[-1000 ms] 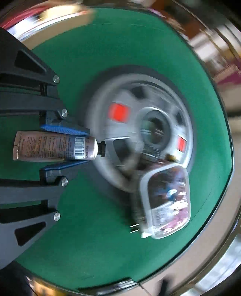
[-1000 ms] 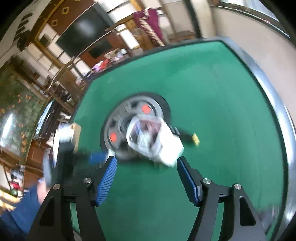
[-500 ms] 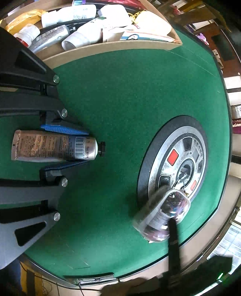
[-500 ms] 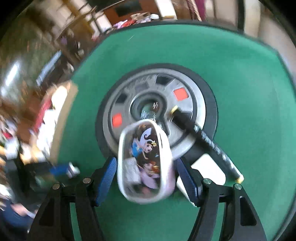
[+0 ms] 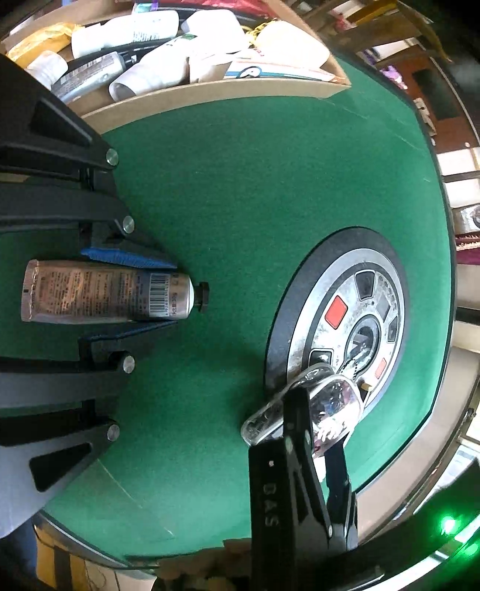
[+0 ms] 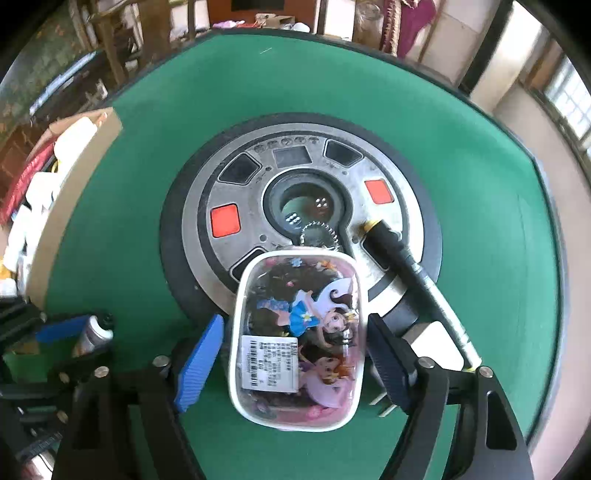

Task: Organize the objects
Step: 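Grasp the clear cartoon-printed plastic box with the right gripper, then carry the pink tube with the left gripper while the right gripper carries the plastic box to the cardboard box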

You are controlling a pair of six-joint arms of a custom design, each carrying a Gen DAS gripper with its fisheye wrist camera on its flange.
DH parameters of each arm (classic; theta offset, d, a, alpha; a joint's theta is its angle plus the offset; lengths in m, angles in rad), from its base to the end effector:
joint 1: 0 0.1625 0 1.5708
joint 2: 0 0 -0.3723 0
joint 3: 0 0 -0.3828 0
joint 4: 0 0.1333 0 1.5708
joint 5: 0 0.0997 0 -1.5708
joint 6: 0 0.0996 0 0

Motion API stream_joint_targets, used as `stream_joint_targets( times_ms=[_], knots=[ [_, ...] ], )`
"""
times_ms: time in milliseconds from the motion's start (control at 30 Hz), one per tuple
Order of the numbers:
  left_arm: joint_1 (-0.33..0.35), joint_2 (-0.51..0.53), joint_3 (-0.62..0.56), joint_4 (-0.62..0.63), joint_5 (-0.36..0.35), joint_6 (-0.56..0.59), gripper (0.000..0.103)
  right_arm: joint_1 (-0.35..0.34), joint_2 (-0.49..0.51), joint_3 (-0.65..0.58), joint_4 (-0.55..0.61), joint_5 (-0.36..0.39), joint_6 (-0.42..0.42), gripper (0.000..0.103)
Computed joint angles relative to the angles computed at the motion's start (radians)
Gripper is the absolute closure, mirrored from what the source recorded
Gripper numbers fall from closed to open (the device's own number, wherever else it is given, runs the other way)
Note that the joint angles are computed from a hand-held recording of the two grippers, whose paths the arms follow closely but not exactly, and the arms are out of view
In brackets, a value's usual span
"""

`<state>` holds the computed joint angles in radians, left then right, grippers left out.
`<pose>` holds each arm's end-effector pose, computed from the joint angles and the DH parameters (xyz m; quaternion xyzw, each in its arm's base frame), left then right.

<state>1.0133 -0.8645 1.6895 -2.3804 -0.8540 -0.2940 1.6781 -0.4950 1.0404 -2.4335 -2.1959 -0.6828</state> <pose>-0.1488 -0.6142 0.0879 0.1257 0.9280 -0.1383 0.3224 0.1576 -0.7623 0.0951 0.3168 -0.8859 0.0580 0.3338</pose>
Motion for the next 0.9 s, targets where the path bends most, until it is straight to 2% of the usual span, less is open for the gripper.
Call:
stream_joint_targets(
  times_ms=[67,133,167,467,533,700,900],
  knots=[
    [-0.007,-0.007,0.022,-0.024,0.014,-0.002,0.077,-0.001,-0.022,0.037,-0.04,0.013,0.001,0.032],
    [-0.015,-0.014,0.043,-0.05,0.029,0.002,0.076,0.005,-0.043,0.077,-0.09,0.001,-0.013,0.033],
    [-0.018,-0.024,0.058,-0.058,0.03,-0.003,0.076,0.004,-0.071,0.112,-0.104,0.017,0.006,0.033],
    [-0.005,-0.062,0.097,-0.102,-0.066,-0.021,0.077,-0.009,-0.279,0.4,-0.165,0.144,0.153,0.032],
    [-0.005,-0.073,0.107,-0.1,-0.088,-0.022,0.077,-0.008,-0.302,0.438,-0.168,0.144,0.176,0.032],
    [-0.025,-0.095,0.13,-0.095,-0.089,-0.017,0.077,-0.029,-0.361,0.523,-0.157,0.182,0.279,0.032],
    [-0.067,-0.137,0.172,-0.095,-0.071,0.008,0.076,-0.029,-0.404,0.59,-0.191,0.205,0.329,0.032]
  ],
)
